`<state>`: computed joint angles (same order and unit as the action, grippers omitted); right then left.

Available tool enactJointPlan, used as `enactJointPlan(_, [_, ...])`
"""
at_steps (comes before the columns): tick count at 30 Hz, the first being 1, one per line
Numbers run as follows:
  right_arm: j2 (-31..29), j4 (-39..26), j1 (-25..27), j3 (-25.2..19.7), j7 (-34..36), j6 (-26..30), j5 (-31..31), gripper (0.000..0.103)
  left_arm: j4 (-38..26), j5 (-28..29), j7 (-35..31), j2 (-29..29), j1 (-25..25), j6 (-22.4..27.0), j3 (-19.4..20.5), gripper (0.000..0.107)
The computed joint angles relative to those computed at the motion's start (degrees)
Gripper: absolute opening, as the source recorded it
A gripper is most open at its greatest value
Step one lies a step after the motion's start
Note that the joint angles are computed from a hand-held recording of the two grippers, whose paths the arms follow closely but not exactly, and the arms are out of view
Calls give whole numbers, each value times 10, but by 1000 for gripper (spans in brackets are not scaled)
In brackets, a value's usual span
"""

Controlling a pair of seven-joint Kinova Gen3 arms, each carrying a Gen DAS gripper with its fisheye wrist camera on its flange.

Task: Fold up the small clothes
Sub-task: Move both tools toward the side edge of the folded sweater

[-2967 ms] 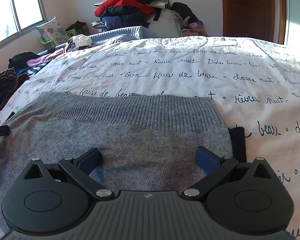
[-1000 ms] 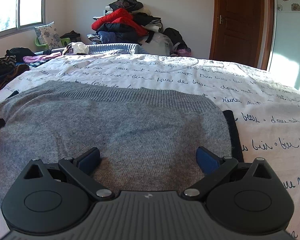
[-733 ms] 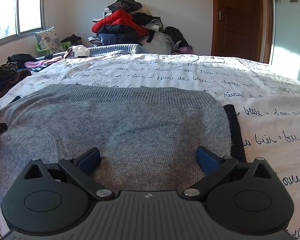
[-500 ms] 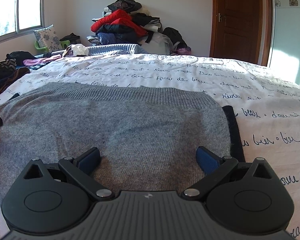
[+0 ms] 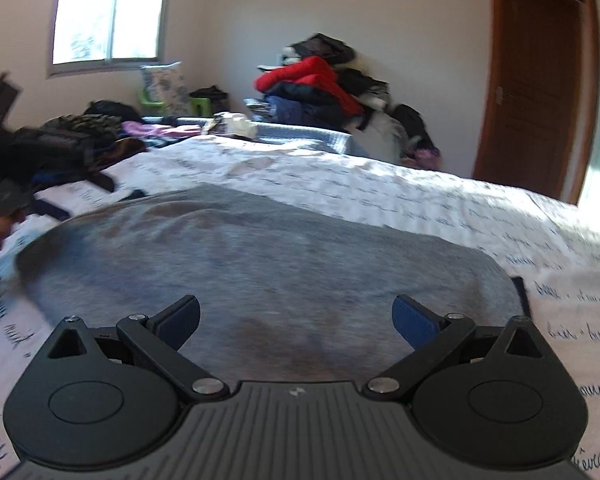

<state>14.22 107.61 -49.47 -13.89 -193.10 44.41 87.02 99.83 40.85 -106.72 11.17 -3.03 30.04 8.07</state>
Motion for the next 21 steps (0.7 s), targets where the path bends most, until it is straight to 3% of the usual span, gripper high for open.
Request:
enactJointPlan(2, [12,-19,-13,-9,47,-10,4,103,-16,33,-43,20,-14,27,0,103])
enactJointPlan(4, [28,-40,-26,-13,93,-19,1,103,-38,49,-89,42,-51,66,29,103])
enactJointPlan(8, [83,-90,-83,5,186,25,-12,103,-79,88,-174,87,-103,144,69,103])
enactJointPlan(11, [132,-137,-131,33,256,85,-21,103,-111,107,-203,112,-75,190,33,103])
enactJointPlan(15, [197,-194,-186,77,302,155,5,103,-145,114,-218,143,-73,217,38,103])
enactJointPlan(21, [255,-284,-203,118,330,167,-6,103,-185,124,-204,178,-66,228,47,103])
